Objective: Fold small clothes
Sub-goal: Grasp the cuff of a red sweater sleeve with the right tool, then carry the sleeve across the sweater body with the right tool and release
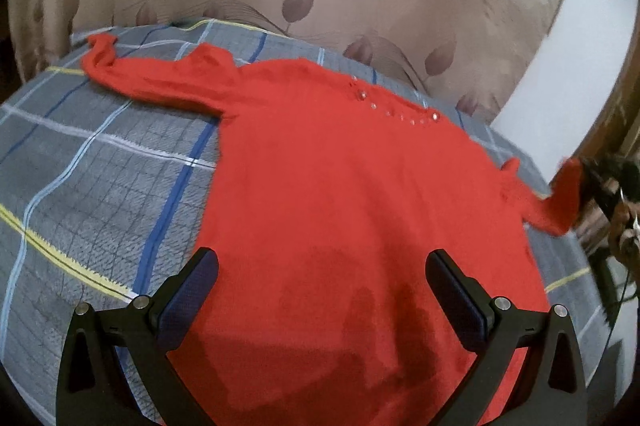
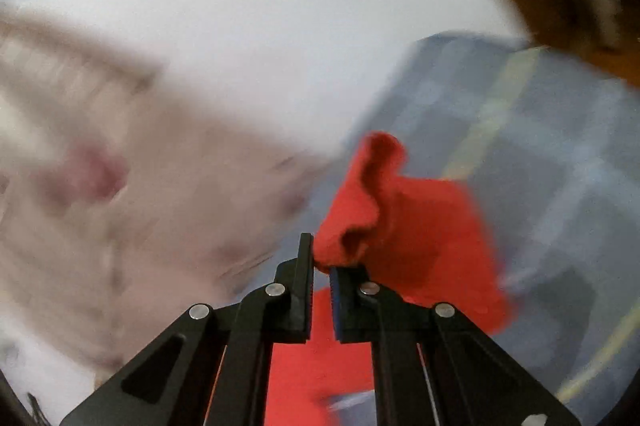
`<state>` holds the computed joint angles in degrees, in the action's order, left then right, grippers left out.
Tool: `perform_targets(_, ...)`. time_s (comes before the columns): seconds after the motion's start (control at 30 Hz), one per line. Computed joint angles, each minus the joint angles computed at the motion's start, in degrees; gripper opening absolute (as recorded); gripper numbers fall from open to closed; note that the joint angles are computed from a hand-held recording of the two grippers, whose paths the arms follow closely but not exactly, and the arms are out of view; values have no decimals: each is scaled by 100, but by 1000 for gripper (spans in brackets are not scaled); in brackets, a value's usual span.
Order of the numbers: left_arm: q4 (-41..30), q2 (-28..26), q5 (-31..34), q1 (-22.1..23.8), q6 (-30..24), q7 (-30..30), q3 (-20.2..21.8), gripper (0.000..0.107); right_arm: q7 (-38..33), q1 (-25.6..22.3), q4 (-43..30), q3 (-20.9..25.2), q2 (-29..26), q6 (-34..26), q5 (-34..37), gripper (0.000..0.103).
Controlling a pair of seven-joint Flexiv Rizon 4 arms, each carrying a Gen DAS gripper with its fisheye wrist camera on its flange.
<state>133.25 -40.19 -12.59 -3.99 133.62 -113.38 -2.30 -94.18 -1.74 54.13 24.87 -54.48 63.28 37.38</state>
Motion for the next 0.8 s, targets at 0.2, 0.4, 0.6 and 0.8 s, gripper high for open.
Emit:
perform_targets(0.2, 177, -78, 477, 393, 689, -556, -134, 103, -497, 1201, -740, 443, -433, -753, 31, 8)
perform_targets(0.4, 600, 219, 144, 37, 1125, -114, 269, 103, -290, 2373, -1480, 118, -1058, -1631, -221, 8)
perform_targets(0.6, 1003, 224, 51, 172, 1854, -1, 376, 103, -132, 2893, -1652, -208, -1307, -1952, -585, 8)
perform_targets(0.8, 1128, 316, 319, 750, 1576, -165, 332, 103, -804, 2733, -1192, -34, -1110, -2109, -467, 11)
